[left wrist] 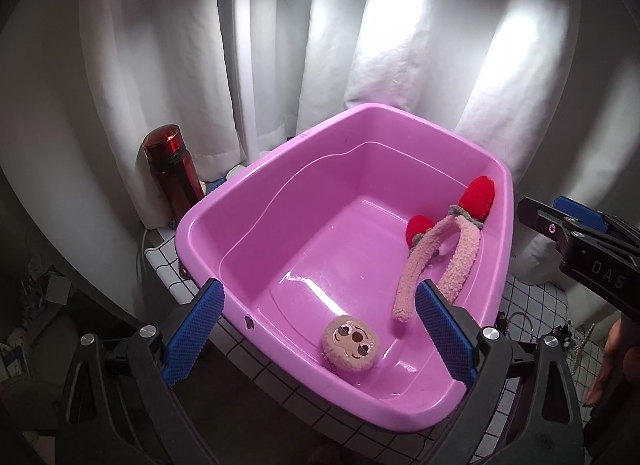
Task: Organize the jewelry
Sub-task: 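Open both tools to drop the items in the tub and withdraw, then grasp the silver bangle with the left tool while the right tool grasps the brown hairpins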
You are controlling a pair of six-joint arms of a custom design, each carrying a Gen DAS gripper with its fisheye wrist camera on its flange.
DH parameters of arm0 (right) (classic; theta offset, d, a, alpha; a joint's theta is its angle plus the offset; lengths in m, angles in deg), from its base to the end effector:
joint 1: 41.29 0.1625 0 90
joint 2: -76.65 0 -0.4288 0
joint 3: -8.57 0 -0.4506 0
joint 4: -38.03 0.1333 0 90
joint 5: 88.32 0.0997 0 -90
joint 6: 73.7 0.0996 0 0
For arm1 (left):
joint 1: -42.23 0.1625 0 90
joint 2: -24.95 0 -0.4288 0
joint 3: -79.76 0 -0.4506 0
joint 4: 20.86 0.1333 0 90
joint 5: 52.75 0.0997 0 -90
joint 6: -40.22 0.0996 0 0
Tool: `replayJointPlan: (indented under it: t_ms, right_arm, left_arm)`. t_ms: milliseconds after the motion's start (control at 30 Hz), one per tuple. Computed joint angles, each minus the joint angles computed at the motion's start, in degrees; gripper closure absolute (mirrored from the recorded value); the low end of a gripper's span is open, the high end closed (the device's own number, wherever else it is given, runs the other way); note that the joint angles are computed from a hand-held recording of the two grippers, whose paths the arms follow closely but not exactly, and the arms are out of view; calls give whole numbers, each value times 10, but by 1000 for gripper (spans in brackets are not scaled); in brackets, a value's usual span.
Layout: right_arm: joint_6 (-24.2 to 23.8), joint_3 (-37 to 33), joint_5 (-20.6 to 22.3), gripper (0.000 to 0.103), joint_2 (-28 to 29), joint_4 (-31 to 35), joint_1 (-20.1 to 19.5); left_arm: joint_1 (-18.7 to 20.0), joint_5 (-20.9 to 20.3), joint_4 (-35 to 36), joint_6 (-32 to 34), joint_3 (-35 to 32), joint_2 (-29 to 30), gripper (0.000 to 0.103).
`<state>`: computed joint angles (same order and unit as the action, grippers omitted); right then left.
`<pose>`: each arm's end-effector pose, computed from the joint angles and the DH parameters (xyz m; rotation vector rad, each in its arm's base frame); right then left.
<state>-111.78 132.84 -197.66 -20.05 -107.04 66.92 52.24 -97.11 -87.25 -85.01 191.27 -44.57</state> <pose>0.2457 -0.4258 0.3425 1.1635 -2.4113 0.5661 -0.4201 -0.2818 0.1432 -0.2613 1.9987 -1.0726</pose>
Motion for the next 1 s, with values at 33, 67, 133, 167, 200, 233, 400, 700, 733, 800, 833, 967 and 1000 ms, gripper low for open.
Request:
replayJointPlan:
  t_ms: [33, 67, 133, 167, 200, 233, 400, 700, 733, 800, 833, 967, 1000]
  right_arm:
    - [-1, 6, 1, 43, -12, 3, -4]
    - [-1, 13, 4, 43, -26, 7, -8]
    - [-2, 25, 9, 42, -54, 17, -19]
    - [-2, 31, 10, 42, -69, 22, -25]
    - [-5, 38, 13, 42, -89, 29, -33]
    - [-8, 43, 16, 41, -106, 35, -42]
    - [-35, 62, 28, 40, -195, 67, -111]
    - [-100, 68, 67, 39, -316, 126, -289]
    - [-108, 68, 73, 39, -323, 132, -310]
    - [-115, 68, 78, 39, -331, 140, -345]
    - [-120, 69, 87, 39, -336, 147, -363]
    - [-146, 80, 110, 39, -347, 163, -411]
    - [-154, 86, 113, 39, -350, 164, -421]
  left_arm:
    - [-5, -1, -2, 1, -3, 4, 8]
    - [-10, -1, -5, 2, -5, 9, 8]
    - [-18, 0, -14, 7, -11, 19, 8]
    - [-23, 0, -19, 10, -14, 25, 8]
    - [-27, 1, -26, 14, -16, 30, 8]
    - [-30, 2, -33, 19, -18, 36, 8]
    - [-45, 14, -109, 66, -20, 62, 7]
    - [-56, 10, -296, 175, -15, 134, 6]
    - [-54, 3, -315, 189, -17, 145, 6]
    - [-51, -9, -346, 210, -17, 164, 6]
    - [-49, -15, -361, 218, -15, 172, 6]
    - [-39, -42, -417, 239, -4, 202, 6]
    - [-36, -49, -426, 241, -1, 208, 6]
